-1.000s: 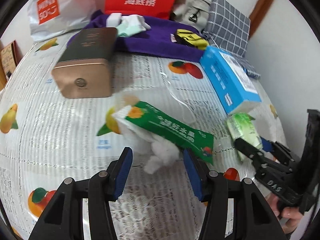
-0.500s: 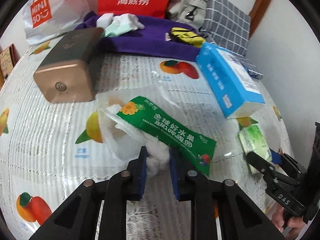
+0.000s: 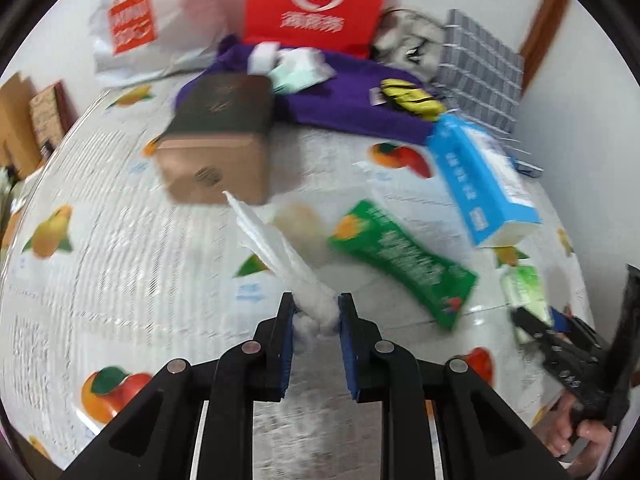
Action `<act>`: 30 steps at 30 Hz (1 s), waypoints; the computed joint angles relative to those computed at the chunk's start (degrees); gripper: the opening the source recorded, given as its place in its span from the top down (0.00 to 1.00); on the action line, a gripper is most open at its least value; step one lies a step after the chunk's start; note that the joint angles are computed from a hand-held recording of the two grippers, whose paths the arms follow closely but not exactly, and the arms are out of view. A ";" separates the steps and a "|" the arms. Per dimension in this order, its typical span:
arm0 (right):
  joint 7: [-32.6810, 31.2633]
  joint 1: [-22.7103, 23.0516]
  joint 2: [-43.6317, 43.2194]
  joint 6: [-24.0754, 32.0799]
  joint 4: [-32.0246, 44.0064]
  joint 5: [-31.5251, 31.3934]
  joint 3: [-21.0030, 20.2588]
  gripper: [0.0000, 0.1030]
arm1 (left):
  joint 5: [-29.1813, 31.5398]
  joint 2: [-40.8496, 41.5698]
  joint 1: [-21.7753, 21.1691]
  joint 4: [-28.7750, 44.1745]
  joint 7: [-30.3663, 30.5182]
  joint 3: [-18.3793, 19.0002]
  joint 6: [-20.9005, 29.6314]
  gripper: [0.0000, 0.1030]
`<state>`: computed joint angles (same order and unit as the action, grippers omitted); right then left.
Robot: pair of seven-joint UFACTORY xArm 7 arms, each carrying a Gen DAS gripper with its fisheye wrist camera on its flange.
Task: Organize soft objects
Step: 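Grasp the white crumpled tissue with the left tool while the right tool lifts the green packet, then carry the white tissue with the left tool while the right tool carries the packet to the towel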
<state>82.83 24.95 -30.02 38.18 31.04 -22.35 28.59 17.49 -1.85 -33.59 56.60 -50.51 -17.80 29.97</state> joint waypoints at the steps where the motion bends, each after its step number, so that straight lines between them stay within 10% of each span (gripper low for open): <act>1: -0.09 0.15 -0.10 0.44 0.07 0.15 -0.02 0.50 | -0.66 -0.37 0.17 -0.76 0.08 0.23 0.05 0.81; 14: 3.48 0.04 0.78 4.70 0.93 -2.94 3.00 0.49 | -1.93 -1.60 2.00 -6.54 2.30 0.76 -6.86 0.78; 30: 5.15 2.60 1.81 9.16 3.86 0.51 0.11 0.50 | -17.89 -1.45 2.34 -7.58 20.88 2.35 -11.20 0.80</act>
